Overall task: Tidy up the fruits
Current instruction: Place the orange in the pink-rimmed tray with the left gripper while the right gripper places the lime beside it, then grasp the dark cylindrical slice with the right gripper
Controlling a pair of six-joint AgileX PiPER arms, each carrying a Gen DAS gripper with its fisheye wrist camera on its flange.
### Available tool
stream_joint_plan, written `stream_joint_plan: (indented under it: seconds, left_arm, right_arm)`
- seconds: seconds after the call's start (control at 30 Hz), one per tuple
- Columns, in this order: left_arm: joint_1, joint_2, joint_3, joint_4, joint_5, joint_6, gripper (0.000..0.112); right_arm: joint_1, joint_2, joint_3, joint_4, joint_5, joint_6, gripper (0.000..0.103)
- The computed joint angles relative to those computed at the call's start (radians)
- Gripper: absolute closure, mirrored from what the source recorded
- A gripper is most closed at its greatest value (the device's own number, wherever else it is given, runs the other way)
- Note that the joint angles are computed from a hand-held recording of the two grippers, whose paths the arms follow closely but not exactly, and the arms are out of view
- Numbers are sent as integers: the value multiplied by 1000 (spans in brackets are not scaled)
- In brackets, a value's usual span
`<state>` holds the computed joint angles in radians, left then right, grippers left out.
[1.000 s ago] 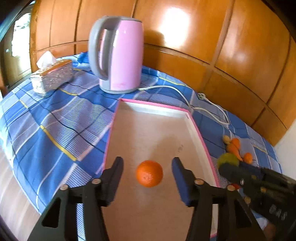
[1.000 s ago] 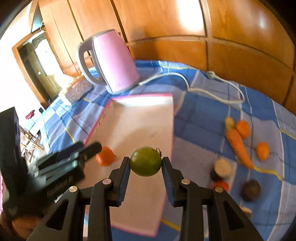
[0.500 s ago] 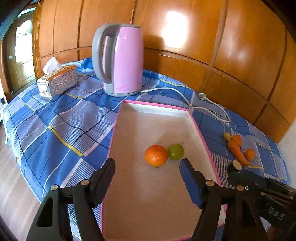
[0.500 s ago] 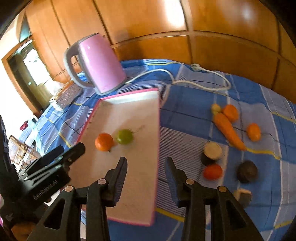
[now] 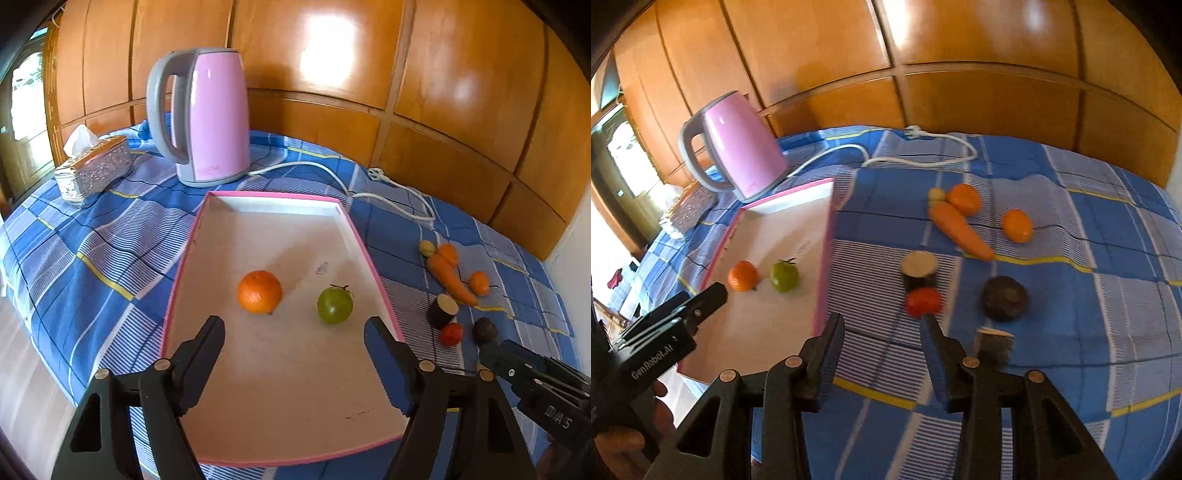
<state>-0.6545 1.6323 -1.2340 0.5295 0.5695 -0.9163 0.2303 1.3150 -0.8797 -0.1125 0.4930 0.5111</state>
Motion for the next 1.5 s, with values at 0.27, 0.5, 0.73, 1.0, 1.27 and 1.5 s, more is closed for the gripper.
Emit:
stream_joint_plan:
  seconds: [0.27,0.5,0.73,1.0,1.27,1.5]
  left_arm:
    - [-53,26,-21,-27,-6,47,29]
    - [-89,33,-27,-63,-25,107,30]
    - [-103,40,-31,-108,-45,166,30]
    - [-111,57,-52,-150,-54,224,30]
    - [-108,114,-126,-342,-40,434,53]
    - [-121,203,-242,-467,8,543,54]
  right_arm:
    - [-133,-91,110,52,11,-46,60]
    - [-219,-99,163,140,6,-135,59]
    - [-175,-51,138,101,-10,-120,53]
    - [-167,31,121,21,-54,-60,58]
    - [-180,15,130,-16,-50,-54,76]
    - [-246,-21,161,38,-44,-126,76]
